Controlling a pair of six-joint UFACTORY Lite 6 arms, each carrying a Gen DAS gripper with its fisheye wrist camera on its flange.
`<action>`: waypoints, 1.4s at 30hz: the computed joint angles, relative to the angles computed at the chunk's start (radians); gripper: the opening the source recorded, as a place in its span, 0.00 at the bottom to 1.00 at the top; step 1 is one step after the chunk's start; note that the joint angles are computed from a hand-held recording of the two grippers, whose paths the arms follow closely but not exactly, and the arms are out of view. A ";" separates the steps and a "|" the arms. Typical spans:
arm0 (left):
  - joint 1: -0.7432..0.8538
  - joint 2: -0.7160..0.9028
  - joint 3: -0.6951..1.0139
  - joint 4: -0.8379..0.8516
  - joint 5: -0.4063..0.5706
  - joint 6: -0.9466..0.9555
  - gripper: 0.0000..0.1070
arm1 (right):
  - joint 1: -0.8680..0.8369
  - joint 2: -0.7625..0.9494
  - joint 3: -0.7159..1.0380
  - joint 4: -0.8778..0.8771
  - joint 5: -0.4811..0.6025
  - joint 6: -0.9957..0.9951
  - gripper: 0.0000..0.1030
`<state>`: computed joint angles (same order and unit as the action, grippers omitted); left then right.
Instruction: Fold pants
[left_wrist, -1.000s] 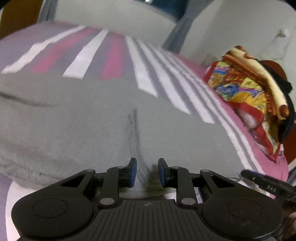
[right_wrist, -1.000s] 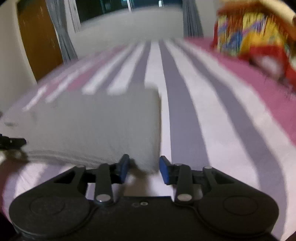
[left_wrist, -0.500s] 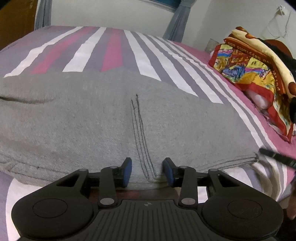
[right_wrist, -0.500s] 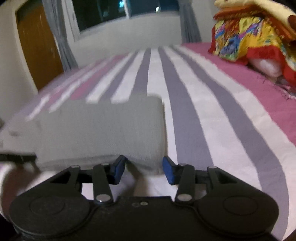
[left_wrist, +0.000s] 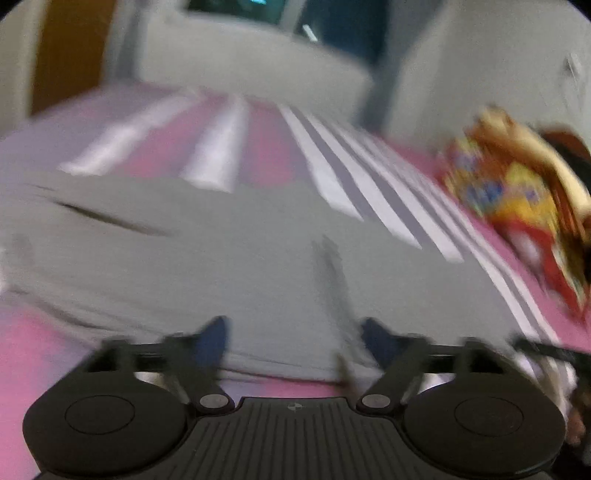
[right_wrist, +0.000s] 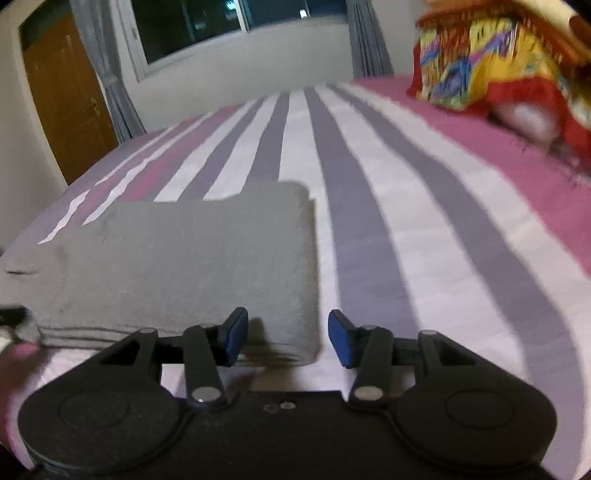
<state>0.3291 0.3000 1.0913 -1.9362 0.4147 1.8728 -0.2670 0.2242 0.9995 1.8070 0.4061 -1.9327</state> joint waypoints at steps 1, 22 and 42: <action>0.057 -0.017 -0.040 -0.070 0.023 0.063 0.83 | -0.033 0.001 -0.005 0.001 0.048 0.012 0.47; 0.524 0.815 0.663 -0.026 0.726 -0.638 0.19 | -0.003 -0.002 -0.034 0.064 -0.006 0.016 0.51; 0.453 0.881 1.007 0.376 0.358 -0.958 0.22 | -0.066 0.230 0.235 0.618 -0.297 -0.598 0.99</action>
